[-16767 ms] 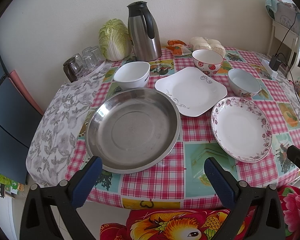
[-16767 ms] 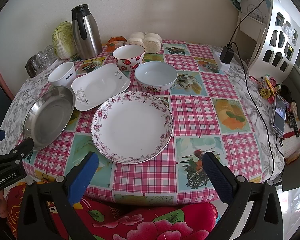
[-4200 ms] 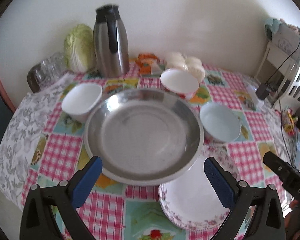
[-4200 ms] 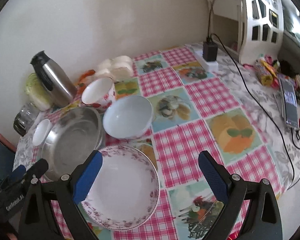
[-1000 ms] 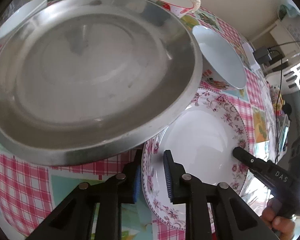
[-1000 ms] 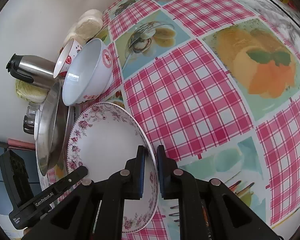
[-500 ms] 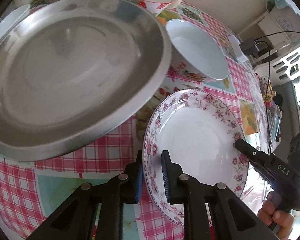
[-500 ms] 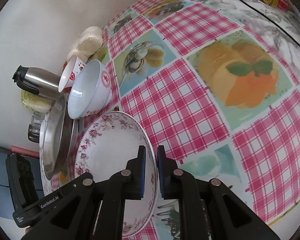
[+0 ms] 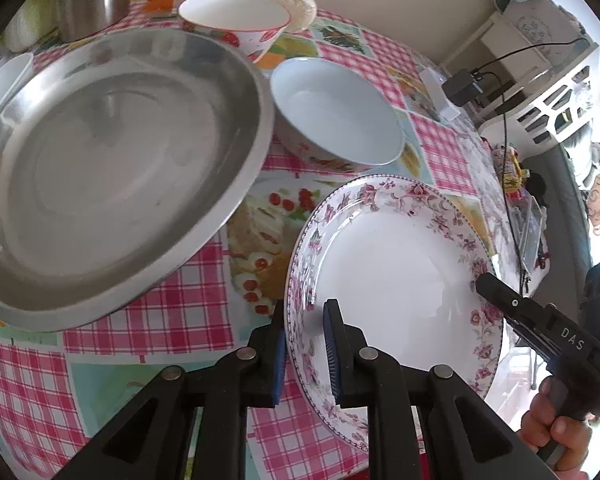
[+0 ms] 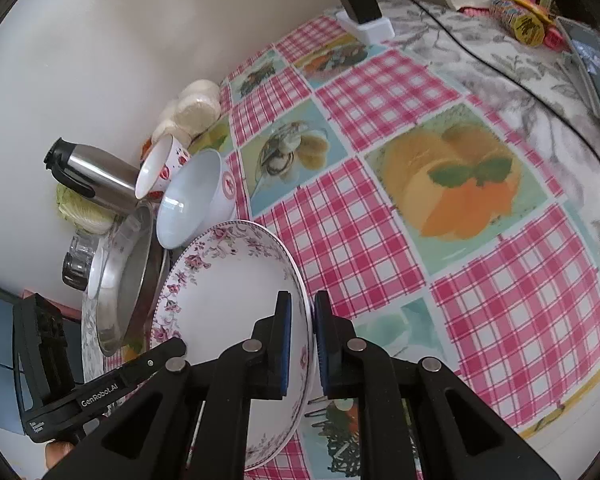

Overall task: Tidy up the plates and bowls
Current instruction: 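Lift the floral plate rim upward with both tools, then carry the floral plate with both tools over the steel basin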

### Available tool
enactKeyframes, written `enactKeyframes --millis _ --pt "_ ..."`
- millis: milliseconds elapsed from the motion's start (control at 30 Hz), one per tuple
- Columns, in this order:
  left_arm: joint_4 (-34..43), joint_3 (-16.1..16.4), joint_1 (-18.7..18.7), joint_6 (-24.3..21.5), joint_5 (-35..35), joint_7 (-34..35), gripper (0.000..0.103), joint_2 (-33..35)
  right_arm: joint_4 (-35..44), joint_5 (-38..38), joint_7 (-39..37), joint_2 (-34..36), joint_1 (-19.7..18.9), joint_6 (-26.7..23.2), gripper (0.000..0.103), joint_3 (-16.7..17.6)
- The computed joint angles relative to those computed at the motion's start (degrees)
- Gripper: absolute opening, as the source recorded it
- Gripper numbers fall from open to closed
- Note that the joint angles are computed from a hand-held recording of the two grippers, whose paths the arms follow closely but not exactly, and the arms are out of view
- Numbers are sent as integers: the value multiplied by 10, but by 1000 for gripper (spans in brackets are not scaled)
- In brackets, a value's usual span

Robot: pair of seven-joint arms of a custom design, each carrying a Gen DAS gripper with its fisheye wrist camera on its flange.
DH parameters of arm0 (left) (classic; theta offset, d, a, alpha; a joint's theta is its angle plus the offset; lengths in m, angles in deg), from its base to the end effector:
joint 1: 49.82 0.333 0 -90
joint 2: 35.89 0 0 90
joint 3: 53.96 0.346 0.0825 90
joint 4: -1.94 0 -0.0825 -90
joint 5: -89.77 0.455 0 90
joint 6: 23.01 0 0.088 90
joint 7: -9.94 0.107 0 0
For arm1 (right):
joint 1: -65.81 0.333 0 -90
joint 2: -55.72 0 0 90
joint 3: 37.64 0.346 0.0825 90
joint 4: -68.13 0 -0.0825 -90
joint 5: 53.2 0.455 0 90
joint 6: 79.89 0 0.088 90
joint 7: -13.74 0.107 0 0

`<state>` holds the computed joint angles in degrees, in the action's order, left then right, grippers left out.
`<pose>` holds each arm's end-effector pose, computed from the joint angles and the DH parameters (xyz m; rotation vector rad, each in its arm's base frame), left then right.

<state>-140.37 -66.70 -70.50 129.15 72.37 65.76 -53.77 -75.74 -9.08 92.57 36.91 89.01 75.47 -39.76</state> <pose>0.4392 -0.2820 0.4402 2.3679 -1.8555 0.7631 0.4854 0.1605 0.4367 -1.6712 1.7803 0.0877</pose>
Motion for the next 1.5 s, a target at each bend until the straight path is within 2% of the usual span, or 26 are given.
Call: enactKeyframes --millis 333,600,867,1033,1200,1433,1500 --pt "3 -21 21 41 75 -38 19 -30 -11 -11 0 -36 22 69 13 -2" --pt "-7 -5 37 92 101 -50 19 -69 21 1 -25 -39 66 100 13 -22" --pt "7 3 73 106 126 -52 19 -72 90 30 -61 -2 95 113 14 -29" --pt "5 24 83 128 120 -40 19 -73 142 53 -85 42 89 104 14 -12" --pt "-5 30 104 135 122 -36 19 -81 200 74 -113 96 68 84 14 16" --pt "-32 29 138 127 131 -51 19 -104 249 86 -135 151 40 65 14 63" --pt "-43 39 134 126 126 -47 19 -114 259 83 -134 165 33 57 14 74"
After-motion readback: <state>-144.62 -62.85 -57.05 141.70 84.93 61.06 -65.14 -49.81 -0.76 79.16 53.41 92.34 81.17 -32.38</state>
